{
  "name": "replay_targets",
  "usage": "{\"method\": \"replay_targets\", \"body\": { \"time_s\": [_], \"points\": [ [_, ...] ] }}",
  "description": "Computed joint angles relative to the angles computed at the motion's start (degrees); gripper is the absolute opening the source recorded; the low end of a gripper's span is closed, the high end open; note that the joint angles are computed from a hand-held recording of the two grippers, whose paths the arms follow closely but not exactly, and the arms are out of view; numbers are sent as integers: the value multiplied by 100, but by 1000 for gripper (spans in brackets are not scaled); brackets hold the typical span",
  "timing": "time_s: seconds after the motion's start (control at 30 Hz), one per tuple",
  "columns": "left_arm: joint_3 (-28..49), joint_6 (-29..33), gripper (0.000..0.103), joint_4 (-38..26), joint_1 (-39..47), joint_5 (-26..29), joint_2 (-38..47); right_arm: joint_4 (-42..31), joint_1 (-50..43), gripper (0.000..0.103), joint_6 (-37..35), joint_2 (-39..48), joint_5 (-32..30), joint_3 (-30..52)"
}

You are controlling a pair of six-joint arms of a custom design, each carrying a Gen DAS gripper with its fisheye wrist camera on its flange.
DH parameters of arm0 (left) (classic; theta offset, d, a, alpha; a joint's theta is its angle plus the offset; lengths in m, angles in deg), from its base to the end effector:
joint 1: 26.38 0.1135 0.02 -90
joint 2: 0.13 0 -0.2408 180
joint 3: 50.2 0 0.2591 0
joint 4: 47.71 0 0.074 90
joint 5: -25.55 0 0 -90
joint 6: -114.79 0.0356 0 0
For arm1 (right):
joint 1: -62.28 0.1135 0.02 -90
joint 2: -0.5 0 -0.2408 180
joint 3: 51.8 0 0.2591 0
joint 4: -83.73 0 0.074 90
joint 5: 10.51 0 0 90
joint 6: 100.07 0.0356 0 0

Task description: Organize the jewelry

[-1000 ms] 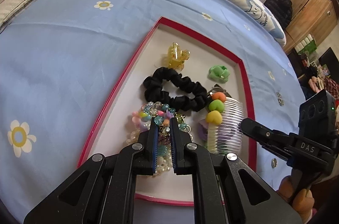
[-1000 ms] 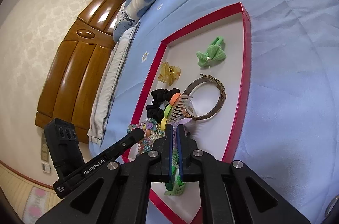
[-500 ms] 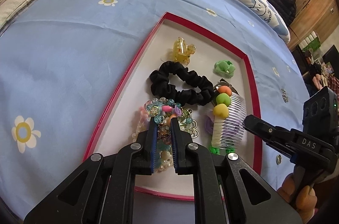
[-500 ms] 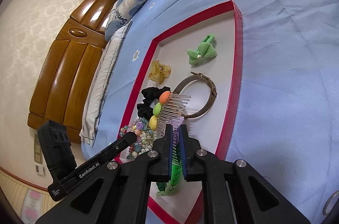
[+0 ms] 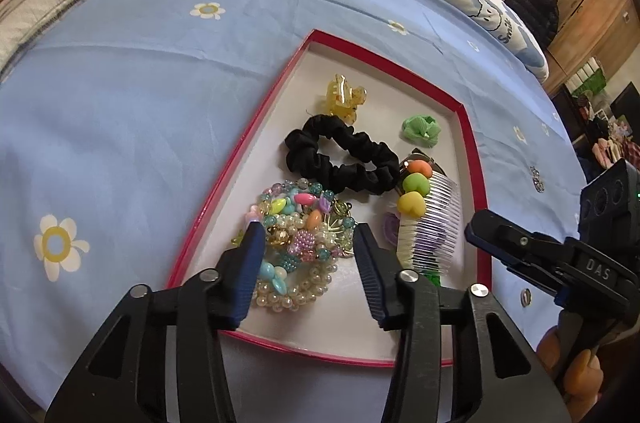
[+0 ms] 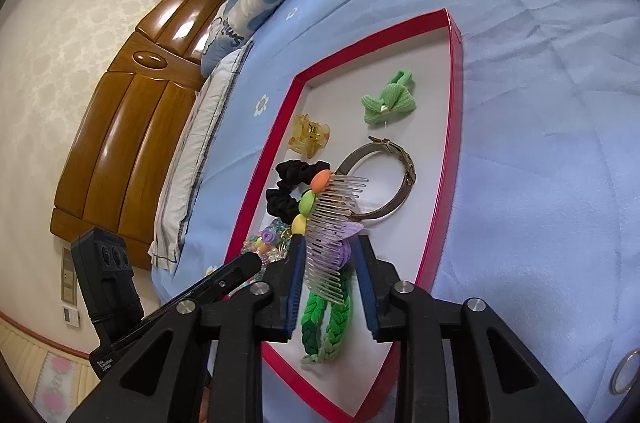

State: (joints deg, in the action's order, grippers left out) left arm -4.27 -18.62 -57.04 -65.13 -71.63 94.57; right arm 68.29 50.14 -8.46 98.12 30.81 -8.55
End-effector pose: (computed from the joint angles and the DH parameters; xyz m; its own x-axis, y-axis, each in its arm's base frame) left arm 0.2120 -0.1644 0.0658 -0.8724 -0.1741 -0.4568 -0.0413 0.9573 -0.2861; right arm 0.2369 -0.0236 0.0501 -0.9204 0.2170 -0.3252 -0.0887 0.6942 0.7143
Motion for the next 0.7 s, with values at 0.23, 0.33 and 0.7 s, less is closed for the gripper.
{"method": "replay_targets", "body": {
  "time_s": [0.23, 0.33, 0.7],
  "points": [
    [-118, -75, 49, -97, -109, -27, -251, -70, -31, 38, -36, -486, 12, -213],
    [-188, -136, 57, -142, -195, -87, -401, -72, -32, 45, -73, -801, 62, -377],
    [-635, -431, 73, -176, -469, -253, -1141, -82, -332, 71, -148, -1615, 19, -872]
  ]
}}
